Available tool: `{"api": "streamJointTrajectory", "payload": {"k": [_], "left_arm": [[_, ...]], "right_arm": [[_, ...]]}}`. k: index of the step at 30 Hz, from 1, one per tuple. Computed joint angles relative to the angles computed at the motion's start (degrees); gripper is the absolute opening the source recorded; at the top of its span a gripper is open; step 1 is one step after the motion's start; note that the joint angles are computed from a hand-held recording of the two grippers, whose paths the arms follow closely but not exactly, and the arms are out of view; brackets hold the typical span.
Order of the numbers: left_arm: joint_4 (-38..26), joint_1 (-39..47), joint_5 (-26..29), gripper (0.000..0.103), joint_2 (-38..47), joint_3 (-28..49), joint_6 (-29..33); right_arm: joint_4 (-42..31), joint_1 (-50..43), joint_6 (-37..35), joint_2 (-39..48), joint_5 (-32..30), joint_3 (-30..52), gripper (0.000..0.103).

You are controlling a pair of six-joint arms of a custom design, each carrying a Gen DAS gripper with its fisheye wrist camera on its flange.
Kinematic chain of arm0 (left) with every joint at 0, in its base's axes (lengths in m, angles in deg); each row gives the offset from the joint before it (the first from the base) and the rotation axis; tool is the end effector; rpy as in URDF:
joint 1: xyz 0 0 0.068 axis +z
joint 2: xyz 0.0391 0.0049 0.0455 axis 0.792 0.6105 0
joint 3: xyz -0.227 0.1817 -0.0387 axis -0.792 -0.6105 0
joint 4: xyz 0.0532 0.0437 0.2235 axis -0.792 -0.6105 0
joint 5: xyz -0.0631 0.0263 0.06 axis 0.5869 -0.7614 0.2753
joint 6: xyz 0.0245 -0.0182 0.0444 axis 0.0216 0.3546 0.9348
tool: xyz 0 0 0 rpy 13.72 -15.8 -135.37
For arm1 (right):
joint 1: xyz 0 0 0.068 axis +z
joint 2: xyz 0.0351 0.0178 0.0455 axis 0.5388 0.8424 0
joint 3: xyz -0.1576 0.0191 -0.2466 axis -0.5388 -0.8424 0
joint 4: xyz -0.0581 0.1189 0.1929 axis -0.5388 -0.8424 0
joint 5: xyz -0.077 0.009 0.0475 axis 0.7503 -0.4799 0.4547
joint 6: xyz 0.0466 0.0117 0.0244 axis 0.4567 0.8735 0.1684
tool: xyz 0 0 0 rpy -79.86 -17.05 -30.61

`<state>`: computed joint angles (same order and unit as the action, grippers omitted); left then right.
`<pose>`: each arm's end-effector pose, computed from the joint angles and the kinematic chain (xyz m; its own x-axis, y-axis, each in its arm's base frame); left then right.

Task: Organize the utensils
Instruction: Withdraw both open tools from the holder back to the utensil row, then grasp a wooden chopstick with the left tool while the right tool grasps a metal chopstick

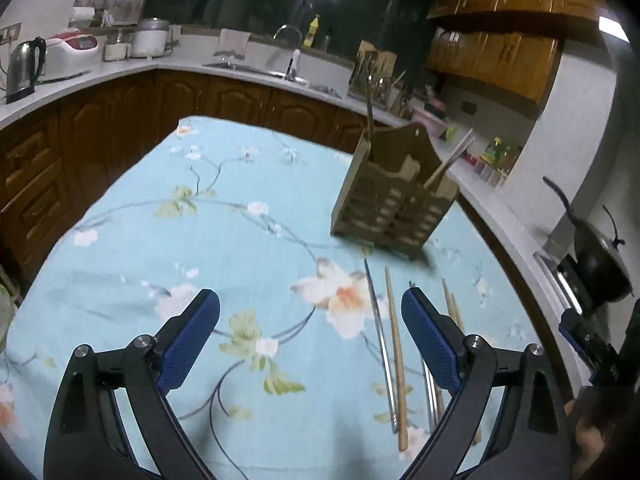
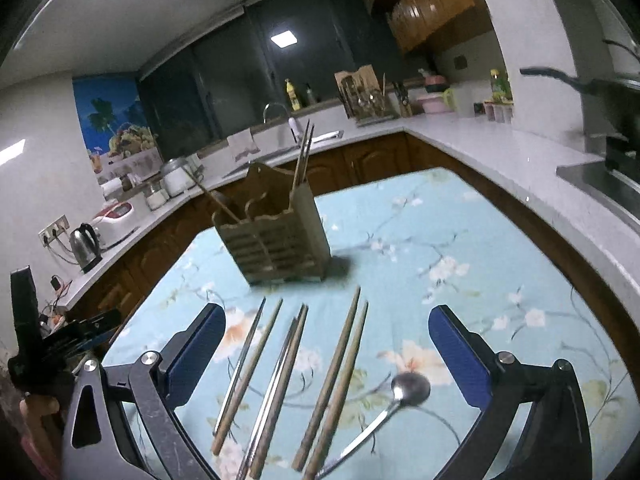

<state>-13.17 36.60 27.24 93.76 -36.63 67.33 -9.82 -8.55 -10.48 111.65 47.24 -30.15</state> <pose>0.2456 -0.0782 0.1886 -0.6658 -0.0192 -0.7459 0.3151 0.8989 -0.3044 0.1159 -0.0763 0.1966 -0.4287 0.3683 -0.8250 0.2292 0.9276 0.2951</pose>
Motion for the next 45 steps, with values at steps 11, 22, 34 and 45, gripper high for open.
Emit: {"api": "streamJointTrajectory", "payload": {"k": [11,22,34,45], "left_arm": [[-1.55,-2.3,-1.47,0.094,3.35,1.6,0.38],[-6.2,-3.08,0.27,0.092,8.36,7.83,0.9],[-16.68,-5.89,1.54,0.059,19.27,21.09,3.0],[-23.71,-8.95,-0.21,0.059,28.02,32.68,5.89]], "right_arm": [[2.69,5.49,0.67,3.34,4.46,-1.46,0.102],[7.46,11.52,3.52,13.32,8.27,1.25,0.086],[10.13,22.74,6.4,40.1,14.06,12.25,0.028],[7.98,26.81,5.21,48.53,18.73,18.04,0.012]]}}
